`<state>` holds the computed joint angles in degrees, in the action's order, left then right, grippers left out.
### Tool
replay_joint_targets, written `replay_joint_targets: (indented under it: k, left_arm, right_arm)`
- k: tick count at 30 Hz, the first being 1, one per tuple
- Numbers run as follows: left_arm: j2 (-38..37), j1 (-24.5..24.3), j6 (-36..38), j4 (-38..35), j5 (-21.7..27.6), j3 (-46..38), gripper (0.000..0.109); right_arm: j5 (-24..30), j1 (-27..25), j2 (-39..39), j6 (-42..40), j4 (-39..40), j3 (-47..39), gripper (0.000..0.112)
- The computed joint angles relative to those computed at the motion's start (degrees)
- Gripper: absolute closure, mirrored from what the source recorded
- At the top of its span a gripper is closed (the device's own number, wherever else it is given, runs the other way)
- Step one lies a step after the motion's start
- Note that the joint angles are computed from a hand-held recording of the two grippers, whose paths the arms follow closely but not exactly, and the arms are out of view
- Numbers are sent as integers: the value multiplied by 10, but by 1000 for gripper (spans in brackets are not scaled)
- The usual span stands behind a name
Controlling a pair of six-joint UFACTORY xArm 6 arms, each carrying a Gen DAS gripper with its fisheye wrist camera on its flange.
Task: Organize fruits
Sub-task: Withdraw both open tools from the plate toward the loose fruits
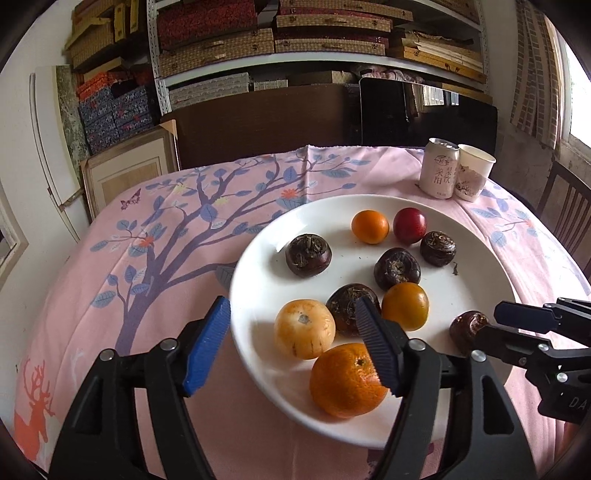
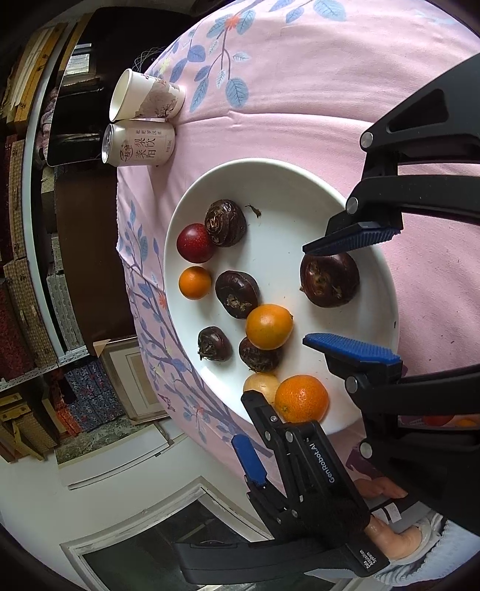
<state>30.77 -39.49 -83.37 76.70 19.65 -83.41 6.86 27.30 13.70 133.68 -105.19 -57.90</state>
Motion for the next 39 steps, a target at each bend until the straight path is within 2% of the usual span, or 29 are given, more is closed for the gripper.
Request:
replay_joint_targets:
  k: [6, 9, 18, 29, 33, 39]
  left_arm:
    - [-25, -14, -45, 60, 29, 23, 33]
    - [-35, -22, -70, 84, 48, 34, 22]
    - [-62, -40, -111, 128, 81, 65, 15]
    - [-108, -54, -156, 157, 97, 144, 11]
    - [-136, -56, -193, 169, 98, 187, 11]
    - [-186, -56, -261, 195, 97, 249, 11]
  right_arm:
    - [6, 10, -14, 32, -30, 11, 68]
    - [12, 17, -23, 46, -41, 19, 67]
    - [44, 38, -63, 92, -72, 59, 62]
    - [108, 79, -143, 190, -117, 155, 54]
    - [123, 98, -161, 239, -133, 188, 52]
    - [137, 125, -167, 252, -122, 215, 50]
